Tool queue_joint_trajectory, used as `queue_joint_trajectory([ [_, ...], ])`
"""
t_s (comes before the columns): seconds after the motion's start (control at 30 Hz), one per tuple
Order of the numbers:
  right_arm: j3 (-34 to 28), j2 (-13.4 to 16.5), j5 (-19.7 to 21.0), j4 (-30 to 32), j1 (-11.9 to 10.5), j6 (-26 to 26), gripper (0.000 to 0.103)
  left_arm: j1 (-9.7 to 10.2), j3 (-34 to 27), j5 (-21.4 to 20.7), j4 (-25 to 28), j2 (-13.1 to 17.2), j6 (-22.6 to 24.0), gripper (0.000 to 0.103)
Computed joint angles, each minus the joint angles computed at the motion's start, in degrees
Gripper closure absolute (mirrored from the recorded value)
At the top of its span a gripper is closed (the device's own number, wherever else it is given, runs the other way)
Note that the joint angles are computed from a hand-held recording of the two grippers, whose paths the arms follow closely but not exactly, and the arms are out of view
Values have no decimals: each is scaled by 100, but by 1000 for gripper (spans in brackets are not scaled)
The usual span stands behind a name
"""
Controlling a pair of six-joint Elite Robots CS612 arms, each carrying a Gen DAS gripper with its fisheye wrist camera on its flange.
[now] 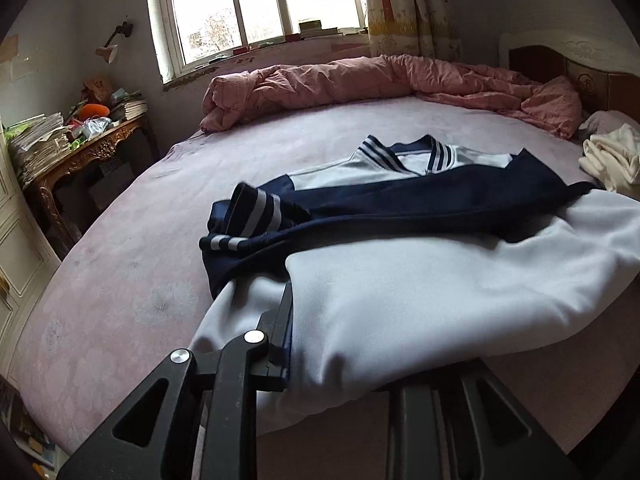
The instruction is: Fold large clothes
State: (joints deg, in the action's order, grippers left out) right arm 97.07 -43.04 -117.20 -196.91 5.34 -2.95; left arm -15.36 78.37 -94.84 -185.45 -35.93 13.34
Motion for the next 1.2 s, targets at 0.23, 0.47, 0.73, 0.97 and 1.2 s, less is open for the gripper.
queue_joint_trajectory([
  [0.23,-726,6,254,302,-192,-552,91,-40,-1330,-226,1036,289,-50,80],
  [0.47,-2473,789,-90,1404,-456,-1143,91,-196,-4078,201,3154,1585,-126,79],
  [0.73,-3680,1389,632,3148,-755,-412,91,-299,-5954,550,4154,2626,148,71],
  [0.97,-3891,1458,938,3583,-878,-175,61,-254,-6023,964,3848,2800,556,11],
  [1.2,-3196,984,1773,3313,-1149,607,44,-138,-4630,572,2614,2063,497,10],
])
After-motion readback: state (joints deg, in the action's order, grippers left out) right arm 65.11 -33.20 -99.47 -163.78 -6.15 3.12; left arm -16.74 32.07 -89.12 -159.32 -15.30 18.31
